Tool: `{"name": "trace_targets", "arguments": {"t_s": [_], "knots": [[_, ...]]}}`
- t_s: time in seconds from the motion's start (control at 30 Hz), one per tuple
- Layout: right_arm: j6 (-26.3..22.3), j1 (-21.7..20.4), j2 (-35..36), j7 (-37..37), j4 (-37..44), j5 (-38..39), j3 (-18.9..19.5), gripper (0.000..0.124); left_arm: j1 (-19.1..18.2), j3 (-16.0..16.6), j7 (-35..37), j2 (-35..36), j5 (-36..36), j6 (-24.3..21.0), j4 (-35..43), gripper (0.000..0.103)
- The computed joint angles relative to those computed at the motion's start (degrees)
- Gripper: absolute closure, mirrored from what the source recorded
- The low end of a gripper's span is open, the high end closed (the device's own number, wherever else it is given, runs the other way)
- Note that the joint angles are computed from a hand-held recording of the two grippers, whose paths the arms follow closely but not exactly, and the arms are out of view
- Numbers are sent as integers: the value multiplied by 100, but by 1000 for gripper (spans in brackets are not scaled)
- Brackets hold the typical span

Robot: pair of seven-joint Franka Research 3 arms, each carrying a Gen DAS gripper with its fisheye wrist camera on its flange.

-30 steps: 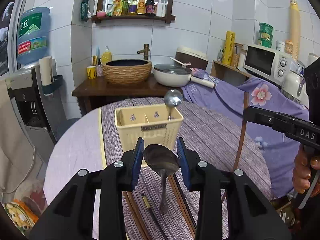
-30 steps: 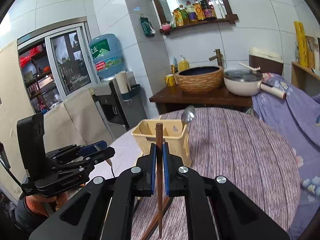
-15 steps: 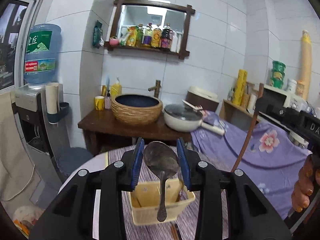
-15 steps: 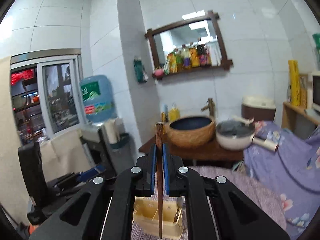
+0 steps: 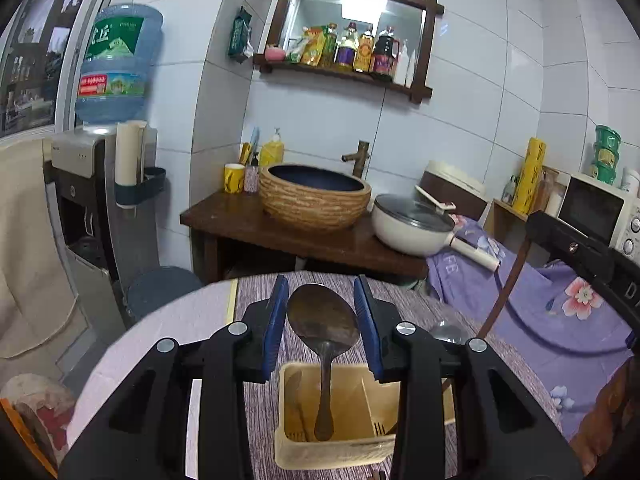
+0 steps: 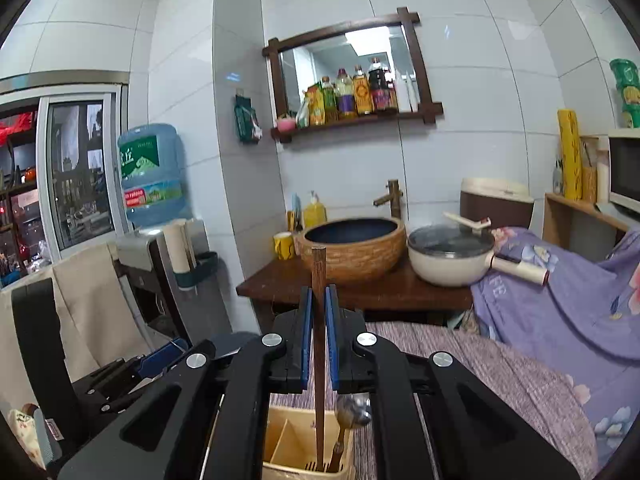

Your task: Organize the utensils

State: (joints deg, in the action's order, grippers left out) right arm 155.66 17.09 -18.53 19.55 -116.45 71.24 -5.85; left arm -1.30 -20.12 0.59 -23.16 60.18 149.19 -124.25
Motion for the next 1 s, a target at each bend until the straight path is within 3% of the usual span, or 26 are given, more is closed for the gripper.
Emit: {"name": "trace_targets", "arguments": {"t_s": [0.53, 0.6, 0.67, 0.73, 0.83, 0.93, 1.0], "knots": [[-265, -156, 98, 299, -246, -438, 11, 116, -289, -15, -6, 317, 61, -150, -306, 68], [-336, -186, 110, 360, -231, -467, -7, 111, -296, -46, -158, 269, 195, -206, -334, 64], [-491, -208, 90, 358, -226, -444, -59, 104, -313, -52, -291, 154, 310, -178, -408, 49], [-669, -234, 38, 302, -239, -371, -127, 86, -317, -107, -425, 4, 437, -221, -483, 40], [-869, -322, -139, 251, -351, -282, -200, 80, -379, -157, -426, -285, 458, -318, -652, 36], [-931, -393, -374, 268, -552, -311, -244, 71, -475, -269, -447, -674, 199, -641, -922, 20], [-961, -448, -580, 317, -776, -428, -257, 69, -578, -273, -437, -928, -16, -691, -1141, 18]]}}
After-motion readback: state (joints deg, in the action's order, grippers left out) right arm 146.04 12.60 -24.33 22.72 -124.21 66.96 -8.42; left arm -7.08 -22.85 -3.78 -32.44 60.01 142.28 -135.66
